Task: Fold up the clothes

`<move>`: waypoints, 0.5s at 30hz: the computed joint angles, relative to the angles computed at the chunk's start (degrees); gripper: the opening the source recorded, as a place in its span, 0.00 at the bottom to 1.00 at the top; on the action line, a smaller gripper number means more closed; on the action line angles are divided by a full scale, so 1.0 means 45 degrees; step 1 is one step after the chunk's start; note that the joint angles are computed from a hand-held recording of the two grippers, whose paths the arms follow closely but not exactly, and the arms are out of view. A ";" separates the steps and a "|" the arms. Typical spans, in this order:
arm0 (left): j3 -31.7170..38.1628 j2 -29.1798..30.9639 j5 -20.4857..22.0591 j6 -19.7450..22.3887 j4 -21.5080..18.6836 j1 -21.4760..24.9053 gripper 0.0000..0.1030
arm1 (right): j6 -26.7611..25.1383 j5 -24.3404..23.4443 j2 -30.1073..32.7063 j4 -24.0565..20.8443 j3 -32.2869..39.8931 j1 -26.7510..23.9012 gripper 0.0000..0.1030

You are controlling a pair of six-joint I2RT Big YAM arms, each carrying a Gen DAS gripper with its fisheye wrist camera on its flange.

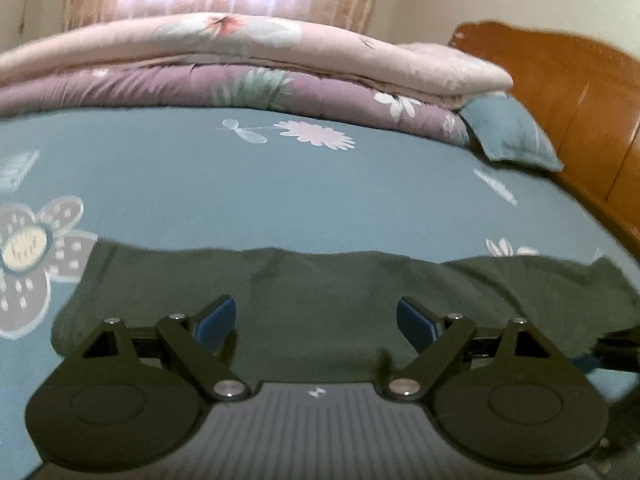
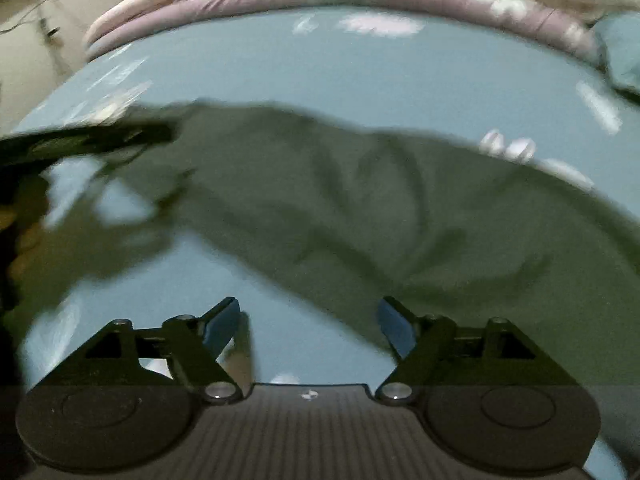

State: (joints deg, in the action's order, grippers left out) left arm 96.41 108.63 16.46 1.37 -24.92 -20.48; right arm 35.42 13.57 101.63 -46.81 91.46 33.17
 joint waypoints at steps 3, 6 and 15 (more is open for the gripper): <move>0.0377 -0.0083 -0.0835 0.0040 -0.0763 -0.0454 0.85 | 0.0009 -0.0179 -0.0760 0.0333 -0.0633 0.0139 0.76; 0.0929 0.0121 -0.1433 0.0942 -0.1898 -0.0963 0.85 | -0.0406 0.1483 -0.1443 0.0881 -0.1323 0.0184 0.77; 0.1456 0.0590 -0.3053 0.2798 -0.4285 -0.1578 0.87 | 0.1070 0.0324 -0.1812 0.1733 -0.2722 -0.0165 0.88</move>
State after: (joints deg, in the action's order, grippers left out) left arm 102.96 111.29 2.72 13.96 -44.20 -27.58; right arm 40.24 15.03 93.48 -39.01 79.21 32.42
